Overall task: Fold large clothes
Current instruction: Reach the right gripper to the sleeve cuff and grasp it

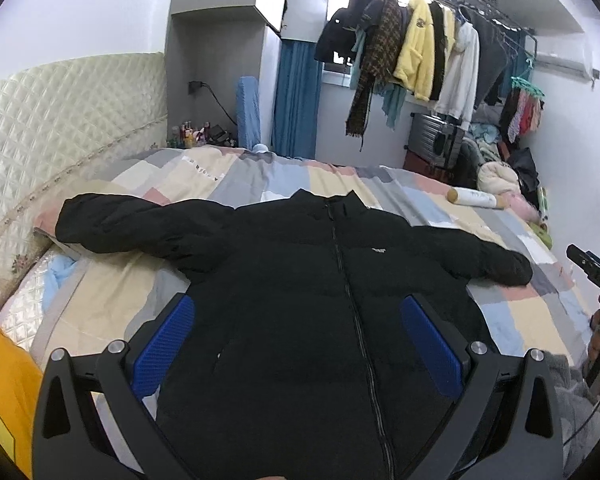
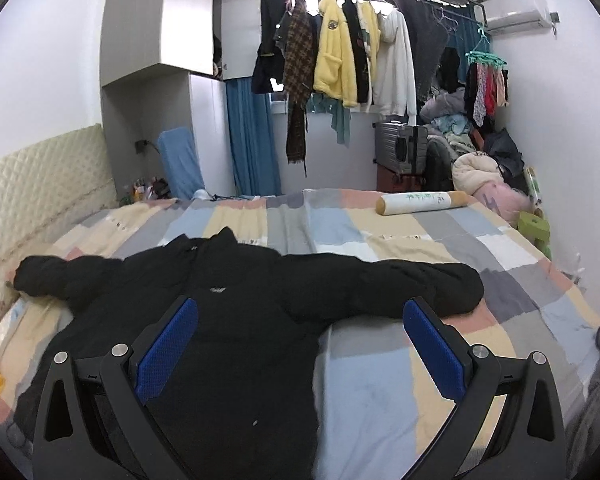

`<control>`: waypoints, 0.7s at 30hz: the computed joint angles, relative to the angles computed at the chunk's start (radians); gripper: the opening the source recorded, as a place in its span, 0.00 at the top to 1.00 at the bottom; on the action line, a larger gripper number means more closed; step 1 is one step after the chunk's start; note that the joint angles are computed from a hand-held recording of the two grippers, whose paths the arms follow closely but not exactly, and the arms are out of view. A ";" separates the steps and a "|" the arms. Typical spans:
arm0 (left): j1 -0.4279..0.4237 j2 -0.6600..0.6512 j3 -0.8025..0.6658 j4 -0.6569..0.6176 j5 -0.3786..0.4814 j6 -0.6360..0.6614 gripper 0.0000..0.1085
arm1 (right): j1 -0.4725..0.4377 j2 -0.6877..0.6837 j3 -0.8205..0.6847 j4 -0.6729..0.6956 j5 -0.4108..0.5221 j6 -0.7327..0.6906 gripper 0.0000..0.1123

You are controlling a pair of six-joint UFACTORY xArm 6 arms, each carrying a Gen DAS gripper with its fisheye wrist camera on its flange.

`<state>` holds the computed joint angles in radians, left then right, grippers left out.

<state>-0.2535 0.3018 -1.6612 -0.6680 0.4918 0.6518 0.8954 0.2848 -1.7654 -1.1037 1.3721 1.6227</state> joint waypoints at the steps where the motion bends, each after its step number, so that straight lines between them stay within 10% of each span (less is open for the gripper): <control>1: 0.000 0.006 -0.002 -0.007 -0.004 0.004 0.05 | -0.019 -0.024 0.035 0.000 -0.022 0.008 0.08; 16: 0.012 0.120 -0.069 0.024 0.013 -0.124 0.05 | -0.272 -0.252 0.465 -0.054 -0.207 0.138 0.08; 21: 0.006 0.118 -0.054 0.011 -0.033 -0.104 0.05 | -0.427 -0.347 0.662 -0.008 -0.429 0.318 0.08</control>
